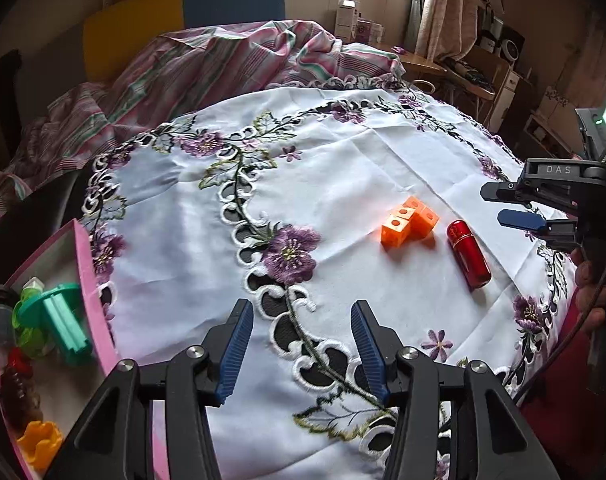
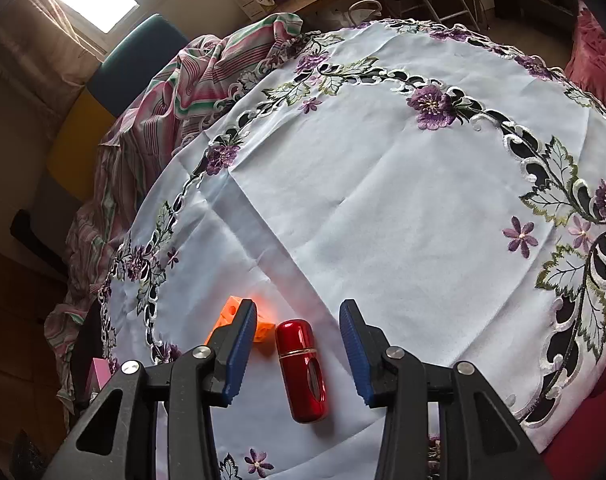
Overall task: Organize rigid objects
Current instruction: 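Move the left tool over the tablecloth toward the orange cubes, then close the left tool on the orange cube cluster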
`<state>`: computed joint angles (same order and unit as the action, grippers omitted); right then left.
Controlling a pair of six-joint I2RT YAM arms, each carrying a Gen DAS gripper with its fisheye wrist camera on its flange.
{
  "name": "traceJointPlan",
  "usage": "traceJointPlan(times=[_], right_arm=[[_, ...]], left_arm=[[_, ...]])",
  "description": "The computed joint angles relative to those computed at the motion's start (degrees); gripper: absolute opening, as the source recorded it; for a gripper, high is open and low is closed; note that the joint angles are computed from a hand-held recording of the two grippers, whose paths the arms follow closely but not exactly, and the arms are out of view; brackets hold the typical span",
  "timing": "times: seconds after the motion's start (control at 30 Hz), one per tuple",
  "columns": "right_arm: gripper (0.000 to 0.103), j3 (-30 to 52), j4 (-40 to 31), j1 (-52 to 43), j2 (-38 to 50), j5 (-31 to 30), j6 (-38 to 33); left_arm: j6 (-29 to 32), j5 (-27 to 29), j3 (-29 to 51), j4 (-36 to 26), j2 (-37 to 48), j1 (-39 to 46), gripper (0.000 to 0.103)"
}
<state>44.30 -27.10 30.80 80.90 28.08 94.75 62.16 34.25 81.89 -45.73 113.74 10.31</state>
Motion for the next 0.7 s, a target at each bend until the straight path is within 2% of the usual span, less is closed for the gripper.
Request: traceJointPlan(times=[0.27,0.4,0.53,0.7], right_arm=[[0.043,-0.1,1.13,-0.31,0.19,-0.68,-1.0],[0.043,-0.23,1.71,-0.35,0.17,-0.83,-1.53],[0.043,-0.7,2.77,-0.75,0.0,-1.47,-2.05],[0.043,-0.8,3.73,-0.87,0.06,-1.9,-2.8]], left_arm=[[1.04,-0.16,-1.83,-0.47,-0.18,-4.1,0.052],[0.46,-0.67,-3.88,2.21,-0.68,-7.39,0.052],[-0.74,-0.51,-1.54,0.74,1.67,-10.18,0.048],[-2.6,-1.17,-0.59,2.62,2.93,-13.7,0.045]])
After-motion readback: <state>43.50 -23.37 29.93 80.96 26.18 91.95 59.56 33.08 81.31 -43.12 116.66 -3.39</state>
